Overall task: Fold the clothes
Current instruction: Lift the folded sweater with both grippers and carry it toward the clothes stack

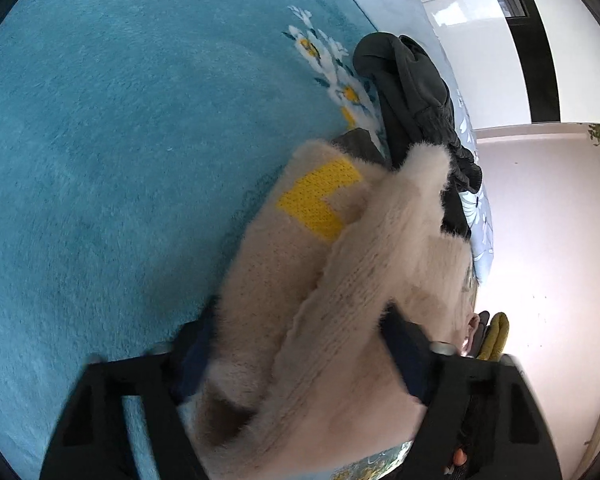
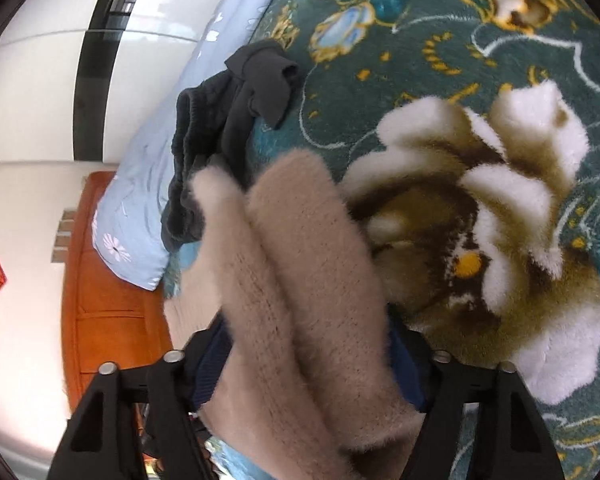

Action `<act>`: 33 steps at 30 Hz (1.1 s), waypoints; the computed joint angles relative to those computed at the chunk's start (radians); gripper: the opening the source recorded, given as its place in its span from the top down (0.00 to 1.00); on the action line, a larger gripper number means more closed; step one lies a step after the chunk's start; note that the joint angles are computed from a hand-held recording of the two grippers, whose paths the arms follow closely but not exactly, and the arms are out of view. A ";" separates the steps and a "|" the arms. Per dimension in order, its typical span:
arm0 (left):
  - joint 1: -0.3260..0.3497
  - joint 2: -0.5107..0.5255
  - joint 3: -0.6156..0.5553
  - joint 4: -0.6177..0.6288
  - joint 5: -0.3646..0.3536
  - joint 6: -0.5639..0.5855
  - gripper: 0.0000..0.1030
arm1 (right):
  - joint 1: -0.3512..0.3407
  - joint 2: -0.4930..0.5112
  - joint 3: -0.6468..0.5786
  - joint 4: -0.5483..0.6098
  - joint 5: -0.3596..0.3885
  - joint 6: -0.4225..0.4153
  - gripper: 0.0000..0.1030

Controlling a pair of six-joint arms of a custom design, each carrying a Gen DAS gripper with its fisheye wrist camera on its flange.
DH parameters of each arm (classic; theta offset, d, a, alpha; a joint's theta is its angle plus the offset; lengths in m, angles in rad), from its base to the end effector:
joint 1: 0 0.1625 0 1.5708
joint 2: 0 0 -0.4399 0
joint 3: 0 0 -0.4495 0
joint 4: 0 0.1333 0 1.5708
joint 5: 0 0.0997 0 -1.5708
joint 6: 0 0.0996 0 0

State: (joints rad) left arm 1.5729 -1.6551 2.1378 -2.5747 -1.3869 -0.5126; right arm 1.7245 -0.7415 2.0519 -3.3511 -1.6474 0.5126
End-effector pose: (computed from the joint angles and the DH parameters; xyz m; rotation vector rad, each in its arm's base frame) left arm 0.1526 -0.4960 0.3569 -0.8301 2.8659 -0.8391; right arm 0.2121 -0.5480 -0.0181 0.5581 2.9234 -0.7105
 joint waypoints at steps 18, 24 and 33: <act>-0.365 -0.012 -0.031 0.073 0.204 0.051 0.69 | 0.010 -0.245 0.146 -0.094 0.070 -0.032 0.69; -0.447 0.064 -0.007 0.075 0.160 0.027 0.69 | -0.058 -0.410 0.288 -0.150 0.045 -0.028 0.69; -0.561 0.289 -0.039 0.085 0.112 0.001 0.69 | -0.246 -0.665 0.519 -0.227 0.058 -0.039 0.69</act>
